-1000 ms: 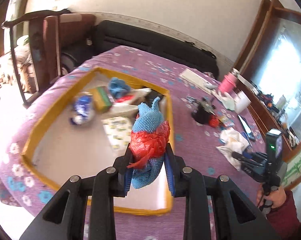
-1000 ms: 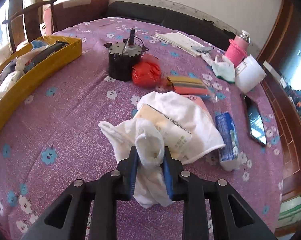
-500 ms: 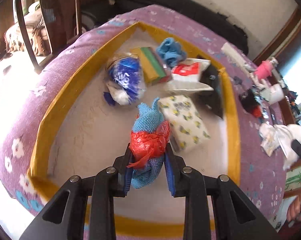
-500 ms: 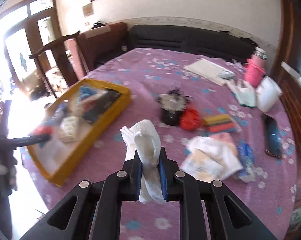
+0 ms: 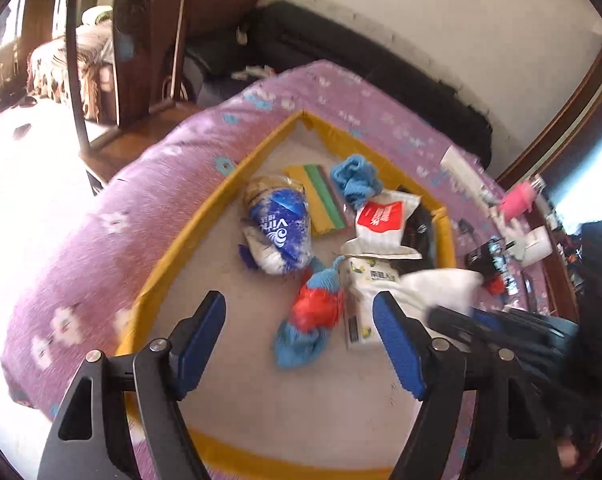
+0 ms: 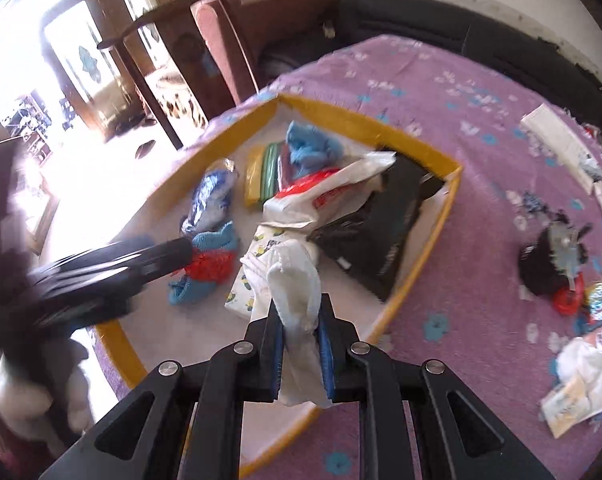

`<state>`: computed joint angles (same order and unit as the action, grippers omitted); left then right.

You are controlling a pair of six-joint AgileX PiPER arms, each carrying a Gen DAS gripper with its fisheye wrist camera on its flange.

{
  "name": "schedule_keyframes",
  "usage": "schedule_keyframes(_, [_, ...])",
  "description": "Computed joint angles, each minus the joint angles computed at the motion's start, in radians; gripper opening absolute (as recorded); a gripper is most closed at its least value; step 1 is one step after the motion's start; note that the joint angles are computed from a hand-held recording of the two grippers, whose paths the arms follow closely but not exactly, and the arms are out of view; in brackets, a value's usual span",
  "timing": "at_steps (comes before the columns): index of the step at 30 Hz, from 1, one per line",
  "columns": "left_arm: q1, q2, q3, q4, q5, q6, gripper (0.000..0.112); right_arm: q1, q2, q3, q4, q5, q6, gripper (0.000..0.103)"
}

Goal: Organize soft objects
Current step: 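Drop the knitted toy and white cloth into the tray with both grippers, then move left gripper to beige 'face' tissue pack while right approaches blue Vinda pack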

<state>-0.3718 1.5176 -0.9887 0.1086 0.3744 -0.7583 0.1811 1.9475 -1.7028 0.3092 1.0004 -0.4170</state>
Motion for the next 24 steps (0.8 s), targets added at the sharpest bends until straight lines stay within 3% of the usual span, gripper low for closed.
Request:
schedule_keyframes(2, [-0.033,-0.096,0.096,0.180,-0.022,-0.200,0.079,0.022,0.074,-0.072,-0.067,0.018,0.086,0.017])
schedule_keyframes(6, [-0.087,-0.189,0.189,0.486,0.005,-0.542,0.079,0.046,0.165,-0.180,-0.212,0.015,0.235,0.018])
schedule_keyframes(9, [-0.115,-0.215,0.205,0.663,0.053,-0.721,0.079,0.016,0.170,-0.178,-0.116,0.028,0.199,0.022])
schedule_keyframes(11, [-0.152,-0.212,0.195,0.765,0.114,-0.820,0.079,-0.007,0.126,-0.125,-0.064,-0.001,0.144,0.035])
schedule_keyframes(14, [-0.265,-0.233,0.199,0.943,0.241,-1.002,0.079,-0.041,-0.021,0.037,0.007,-0.118,0.032,0.055])
schedule_keyframes(16, [-0.410,-0.233,0.180,1.082,0.432,-1.129,0.080,-0.063,-0.145,0.168,0.033,-0.231,-0.047,0.066])
schedule_keyframes(18, [-0.535,-0.209,0.150,1.167,0.620,-1.200,0.099,-0.112,-0.300,0.332,0.134,-0.390,-0.219,0.074])
schedule_keyframes(20, [-0.646,-0.182,0.136,1.256,0.783,-1.273,0.103,-0.150,-0.423,0.493,0.287,-0.580,-0.419,0.093])
schedule_keyframes(22, [-0.672,-0.157,0.100,1.266,0.792,-1.241,0.103,-0.190,-0.532,0.613,0.469,-0.705,-0.619,0.103])
schedule_keyframes(24, [-0.633,-0.120,0.038,1.174,0.699,-1.131,0.103,-0.267,-0.544,0.648,0.613,-0.669,-0.819,0.103])
